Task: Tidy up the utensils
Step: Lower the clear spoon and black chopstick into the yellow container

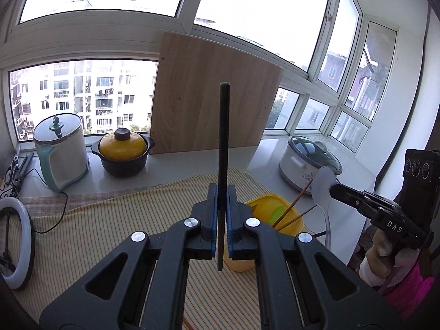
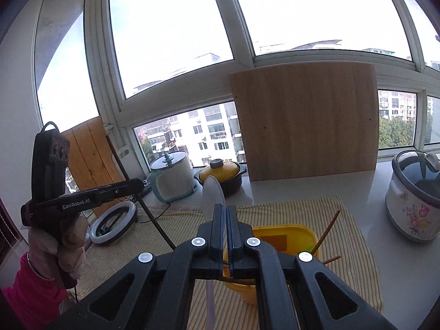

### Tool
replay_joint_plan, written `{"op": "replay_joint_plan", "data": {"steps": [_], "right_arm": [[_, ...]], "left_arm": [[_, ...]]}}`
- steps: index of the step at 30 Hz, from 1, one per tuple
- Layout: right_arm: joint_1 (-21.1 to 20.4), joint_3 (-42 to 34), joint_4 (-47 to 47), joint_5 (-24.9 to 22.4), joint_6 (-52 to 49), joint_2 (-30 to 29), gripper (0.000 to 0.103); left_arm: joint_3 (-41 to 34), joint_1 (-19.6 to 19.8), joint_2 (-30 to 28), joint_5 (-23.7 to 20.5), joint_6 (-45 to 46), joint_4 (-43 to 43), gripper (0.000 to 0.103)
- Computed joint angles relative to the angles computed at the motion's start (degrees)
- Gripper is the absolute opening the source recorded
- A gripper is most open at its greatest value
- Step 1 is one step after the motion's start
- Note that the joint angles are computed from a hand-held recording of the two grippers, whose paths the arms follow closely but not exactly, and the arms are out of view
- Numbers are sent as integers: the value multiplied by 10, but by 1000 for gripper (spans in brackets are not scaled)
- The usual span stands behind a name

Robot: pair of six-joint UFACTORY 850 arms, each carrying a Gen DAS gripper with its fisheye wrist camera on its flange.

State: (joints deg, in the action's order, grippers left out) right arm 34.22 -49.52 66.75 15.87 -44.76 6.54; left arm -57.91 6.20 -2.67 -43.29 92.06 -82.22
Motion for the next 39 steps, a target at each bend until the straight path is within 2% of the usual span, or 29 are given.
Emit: {"op": "replay_joint_plan", "data": {"steps": [5,13,18,24,31,36,39], "right_arm": [[-3,-10,8,18,-11,-4,0],[-30,-22,15,29,-1,-22,0],[-60,-19,-79,-7,124,-22,0],[-77,-21,-157,-15,212,-15,0],[-94,-32,-167,-6,223,-16,0],[-94,-38,-77,27,123,-41,0],[-98,-40,-57,38,104,-62,0]], "left_arm": [[-10,-2,2,-3,-2,-9,3],[-31,-10,-4,-3,-7,-23,3],[-43,-23,-12,3,-13,-22,3],[-52,-37,-17,4,-16,-24,3],[-59,-53,-28,10,-20,-25,3],[-62,-65,-35,15,-29,-18,3],[-65,-71,-40,20,-35,-13,3]]}}
